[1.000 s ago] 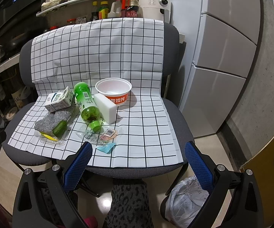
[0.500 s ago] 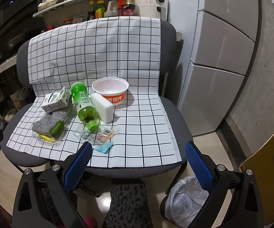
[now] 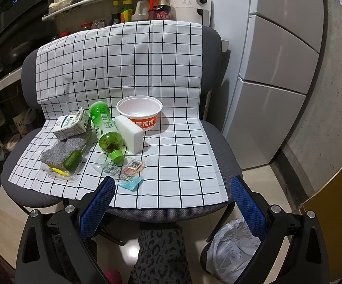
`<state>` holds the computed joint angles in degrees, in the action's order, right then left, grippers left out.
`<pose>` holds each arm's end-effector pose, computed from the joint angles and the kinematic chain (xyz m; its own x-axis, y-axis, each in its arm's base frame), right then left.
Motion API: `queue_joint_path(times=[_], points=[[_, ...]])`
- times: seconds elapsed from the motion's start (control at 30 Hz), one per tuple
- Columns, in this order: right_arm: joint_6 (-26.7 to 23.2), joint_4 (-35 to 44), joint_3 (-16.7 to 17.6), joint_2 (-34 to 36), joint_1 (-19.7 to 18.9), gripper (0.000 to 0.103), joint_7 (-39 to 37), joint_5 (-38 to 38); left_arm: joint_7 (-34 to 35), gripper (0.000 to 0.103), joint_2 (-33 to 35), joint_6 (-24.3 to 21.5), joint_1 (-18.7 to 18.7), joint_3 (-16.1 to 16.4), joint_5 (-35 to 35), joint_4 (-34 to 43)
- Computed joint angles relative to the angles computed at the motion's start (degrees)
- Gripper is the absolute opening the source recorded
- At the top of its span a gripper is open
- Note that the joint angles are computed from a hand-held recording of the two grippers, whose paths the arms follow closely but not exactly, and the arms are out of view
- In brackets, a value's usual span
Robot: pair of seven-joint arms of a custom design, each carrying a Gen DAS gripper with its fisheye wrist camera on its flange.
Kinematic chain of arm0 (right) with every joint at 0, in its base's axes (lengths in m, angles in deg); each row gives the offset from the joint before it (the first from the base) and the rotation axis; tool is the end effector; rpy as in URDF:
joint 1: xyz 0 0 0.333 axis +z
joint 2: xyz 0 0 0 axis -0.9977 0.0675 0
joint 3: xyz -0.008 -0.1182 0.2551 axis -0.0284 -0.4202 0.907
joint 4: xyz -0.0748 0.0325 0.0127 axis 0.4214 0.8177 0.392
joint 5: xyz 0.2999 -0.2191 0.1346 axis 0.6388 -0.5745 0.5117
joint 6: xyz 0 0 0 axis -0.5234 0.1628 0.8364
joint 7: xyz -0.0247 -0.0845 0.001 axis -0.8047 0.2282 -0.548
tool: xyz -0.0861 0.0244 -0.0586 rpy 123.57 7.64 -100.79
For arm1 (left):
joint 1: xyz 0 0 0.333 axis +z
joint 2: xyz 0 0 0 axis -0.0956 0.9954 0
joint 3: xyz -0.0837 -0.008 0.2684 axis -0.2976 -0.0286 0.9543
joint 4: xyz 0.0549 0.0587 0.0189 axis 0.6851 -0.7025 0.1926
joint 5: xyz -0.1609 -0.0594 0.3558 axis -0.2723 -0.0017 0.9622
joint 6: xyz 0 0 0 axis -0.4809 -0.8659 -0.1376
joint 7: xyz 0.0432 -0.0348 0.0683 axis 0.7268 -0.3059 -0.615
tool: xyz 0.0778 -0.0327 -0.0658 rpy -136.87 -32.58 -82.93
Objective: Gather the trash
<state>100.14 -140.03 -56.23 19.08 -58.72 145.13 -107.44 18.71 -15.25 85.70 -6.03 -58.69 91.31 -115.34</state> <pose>0.4481 0.3527 0.6872 0.0484 -0.9982 0.0361 -0.6884 -0.0595 -0.7229 0.4073 -0.1726 0.6904 0.1973 -0.9792 -0.0476 -0.7056 -0.1081 -0.7003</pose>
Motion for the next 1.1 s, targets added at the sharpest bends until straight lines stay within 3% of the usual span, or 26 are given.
queue_joint_path(times=[1.1], points=[[0.32,-0.74,-0.14,0.41,-0.04,0.096,0.04,0.52,-0.08,0.096,0.5,-0.47,-0.07,0.5,-0.55,-0.3]])
